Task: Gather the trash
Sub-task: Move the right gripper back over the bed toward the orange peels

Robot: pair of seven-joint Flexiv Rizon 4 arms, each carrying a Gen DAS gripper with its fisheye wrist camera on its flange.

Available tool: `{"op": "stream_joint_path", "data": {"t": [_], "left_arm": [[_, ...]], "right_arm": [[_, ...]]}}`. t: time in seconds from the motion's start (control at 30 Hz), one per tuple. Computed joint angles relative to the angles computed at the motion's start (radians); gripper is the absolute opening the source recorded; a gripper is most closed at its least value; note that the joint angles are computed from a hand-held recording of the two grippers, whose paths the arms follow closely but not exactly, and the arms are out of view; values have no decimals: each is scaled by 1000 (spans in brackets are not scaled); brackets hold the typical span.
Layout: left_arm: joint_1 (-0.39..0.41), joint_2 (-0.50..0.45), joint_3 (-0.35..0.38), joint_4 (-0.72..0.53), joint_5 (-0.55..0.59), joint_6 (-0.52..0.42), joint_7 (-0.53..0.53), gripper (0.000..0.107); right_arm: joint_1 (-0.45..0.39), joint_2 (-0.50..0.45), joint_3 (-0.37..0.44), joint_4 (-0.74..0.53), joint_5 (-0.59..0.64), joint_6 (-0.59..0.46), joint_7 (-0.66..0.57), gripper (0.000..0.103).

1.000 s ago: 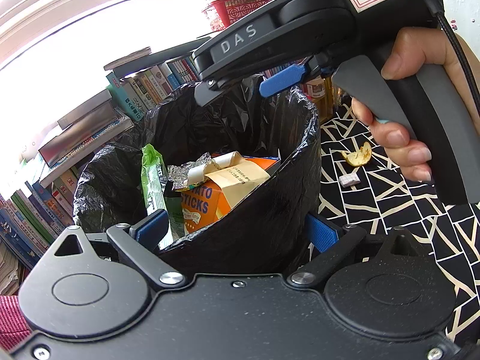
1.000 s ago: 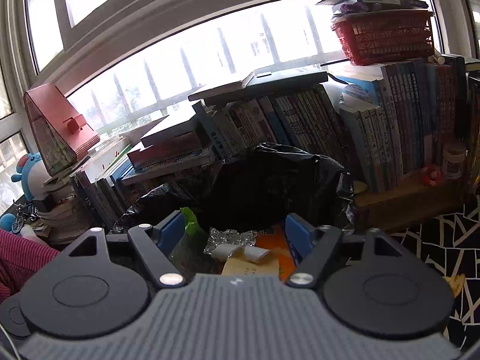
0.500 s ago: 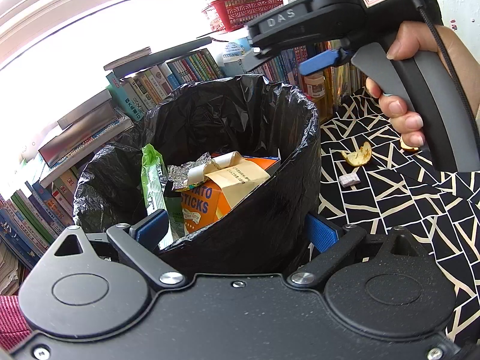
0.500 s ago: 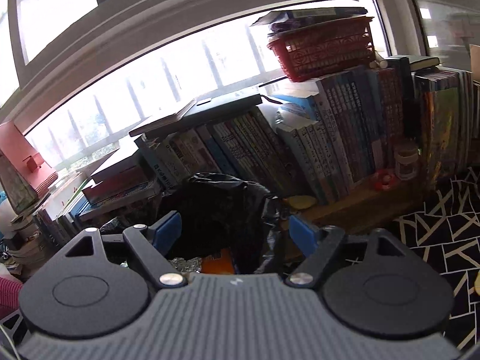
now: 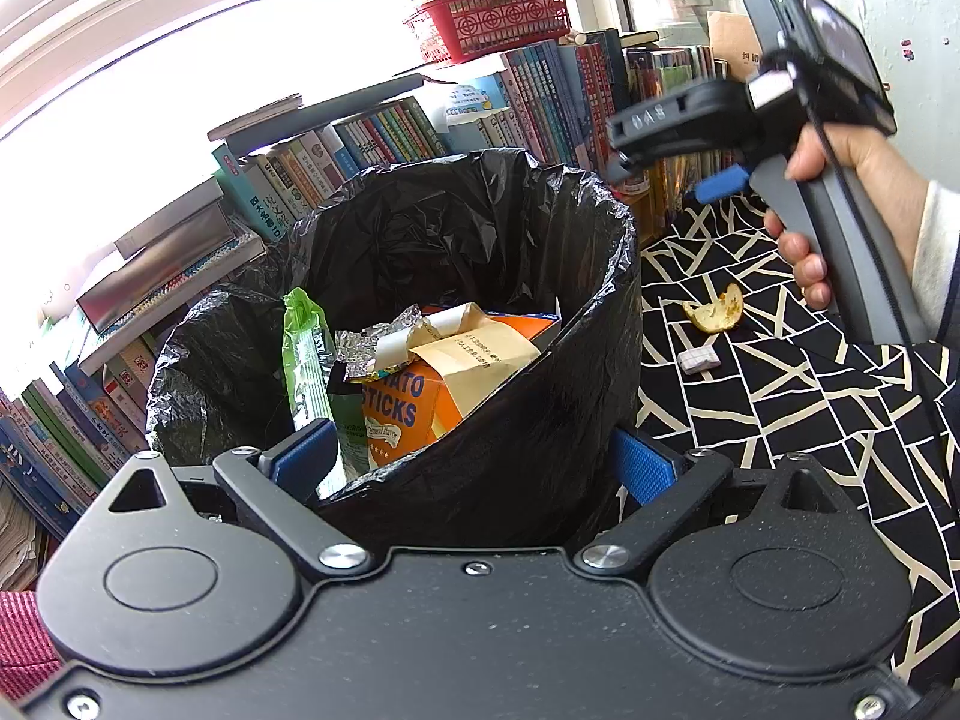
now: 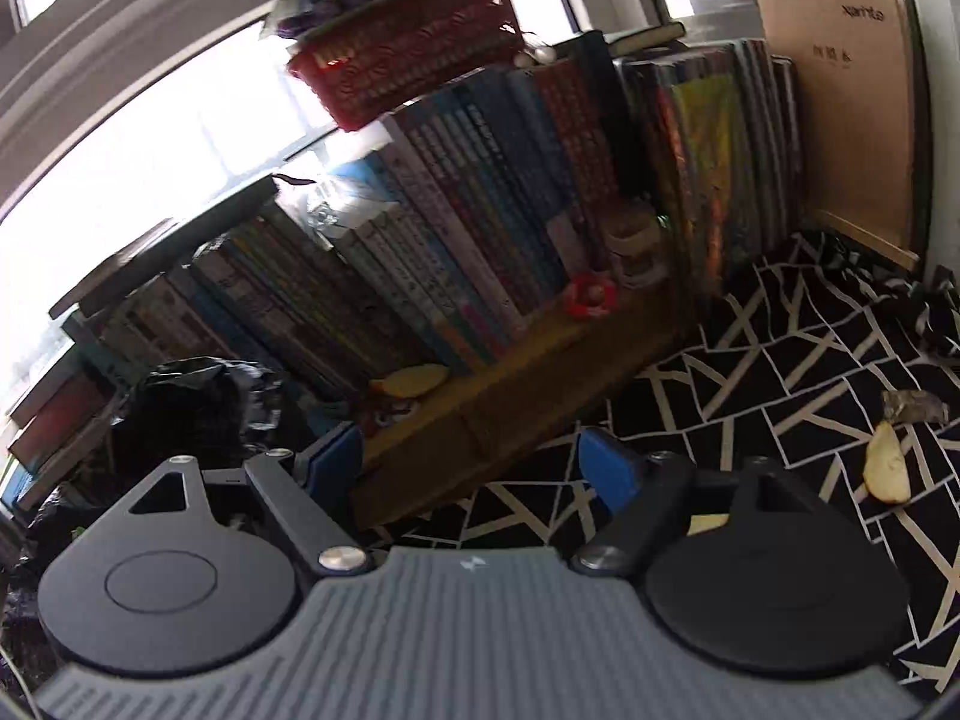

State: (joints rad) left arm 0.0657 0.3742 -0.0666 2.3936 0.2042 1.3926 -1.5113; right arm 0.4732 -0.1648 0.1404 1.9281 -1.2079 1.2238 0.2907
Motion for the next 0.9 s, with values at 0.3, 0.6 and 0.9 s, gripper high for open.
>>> {"op": "stream_joint_path", "data": {"t": [0.3, 0.6, 0.9], "left_arm": [[-1, 0, 1, -1, 2, 0, -1, 96], [4, 3, -3, -1, 6, -3, -5, 96], [17, 1, -12, -6, 25, -1, -16, 96]], "right_arm": [[-4, -20, 7, 43, 175, -82, -42, 87], [9, -53, 2, 47, 300, -142, -111, 87], [37, -122, 30, 1, 461, -216, -358, 84]]}}
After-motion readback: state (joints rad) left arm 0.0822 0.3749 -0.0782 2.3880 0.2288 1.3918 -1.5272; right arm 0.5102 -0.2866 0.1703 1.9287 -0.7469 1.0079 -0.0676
